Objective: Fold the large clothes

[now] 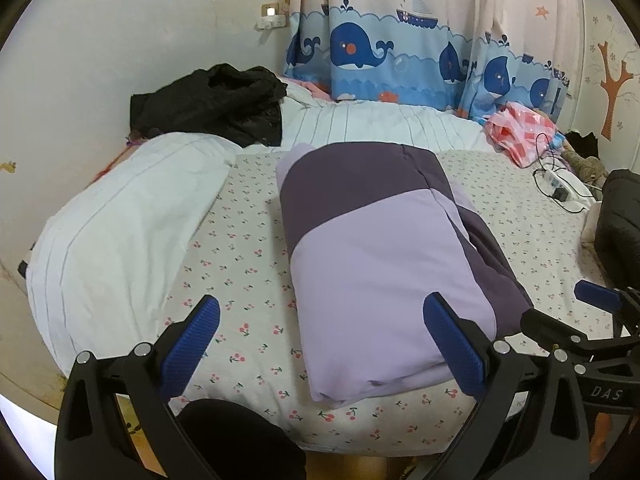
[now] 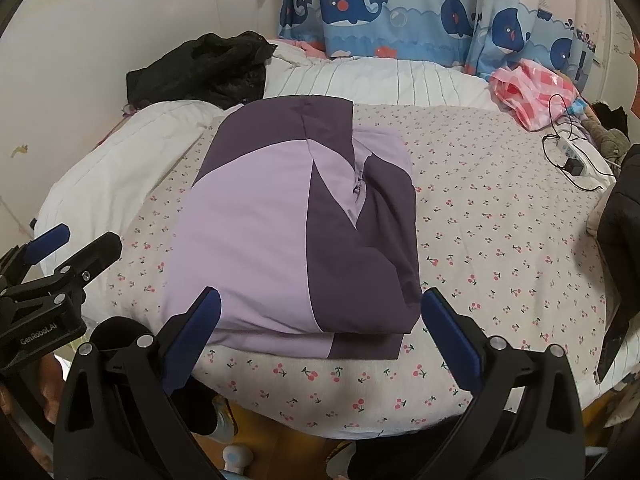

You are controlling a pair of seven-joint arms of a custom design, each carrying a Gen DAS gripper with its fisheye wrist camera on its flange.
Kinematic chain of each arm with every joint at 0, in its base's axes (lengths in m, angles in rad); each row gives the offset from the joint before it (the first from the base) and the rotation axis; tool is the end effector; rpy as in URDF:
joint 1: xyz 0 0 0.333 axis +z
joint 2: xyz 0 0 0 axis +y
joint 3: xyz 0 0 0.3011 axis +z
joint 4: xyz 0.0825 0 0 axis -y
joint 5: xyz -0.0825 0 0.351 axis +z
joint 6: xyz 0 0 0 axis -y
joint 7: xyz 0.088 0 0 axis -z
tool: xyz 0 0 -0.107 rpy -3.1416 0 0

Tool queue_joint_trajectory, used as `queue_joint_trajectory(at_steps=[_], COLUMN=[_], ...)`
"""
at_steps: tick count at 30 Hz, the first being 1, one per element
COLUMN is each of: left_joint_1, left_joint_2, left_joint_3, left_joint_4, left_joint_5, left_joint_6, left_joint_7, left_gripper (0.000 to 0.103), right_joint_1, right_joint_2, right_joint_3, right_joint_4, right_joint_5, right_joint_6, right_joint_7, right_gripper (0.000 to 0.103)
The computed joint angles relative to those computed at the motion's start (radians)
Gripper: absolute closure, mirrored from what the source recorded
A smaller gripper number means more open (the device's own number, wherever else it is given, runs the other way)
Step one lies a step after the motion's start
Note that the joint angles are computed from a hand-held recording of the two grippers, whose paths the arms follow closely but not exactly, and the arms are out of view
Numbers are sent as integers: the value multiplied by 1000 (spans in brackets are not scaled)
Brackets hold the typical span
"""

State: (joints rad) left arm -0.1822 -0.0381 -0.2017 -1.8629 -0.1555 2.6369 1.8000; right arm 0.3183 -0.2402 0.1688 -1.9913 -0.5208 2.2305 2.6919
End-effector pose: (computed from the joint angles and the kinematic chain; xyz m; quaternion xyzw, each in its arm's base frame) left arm 0.5290 -0.2117 0.6182 -0.4632 0.7919 -0.3366 0.2121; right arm 0.4428 0.2272 0.6117 -0.5179 0.7852 -0.2499 0.2298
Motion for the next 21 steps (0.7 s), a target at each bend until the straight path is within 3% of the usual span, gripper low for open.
queue_joint_trajectory(at_steps=[21], left_joint_1=[2], left_joint_2=[-14], left_joint_3=[0], left_joint_4=[-2], left_joint_5=[17], left_joint_6=[2], left_joint_7=[1], left_gripper=[6], right_joint_1=[6], right_joint_2=[-4], right_joint_3=[6], right_joint_4=[4], right_joint_5=[3], right_joint_6=[-5], right_joint_7=[8], right_gripper=[6])
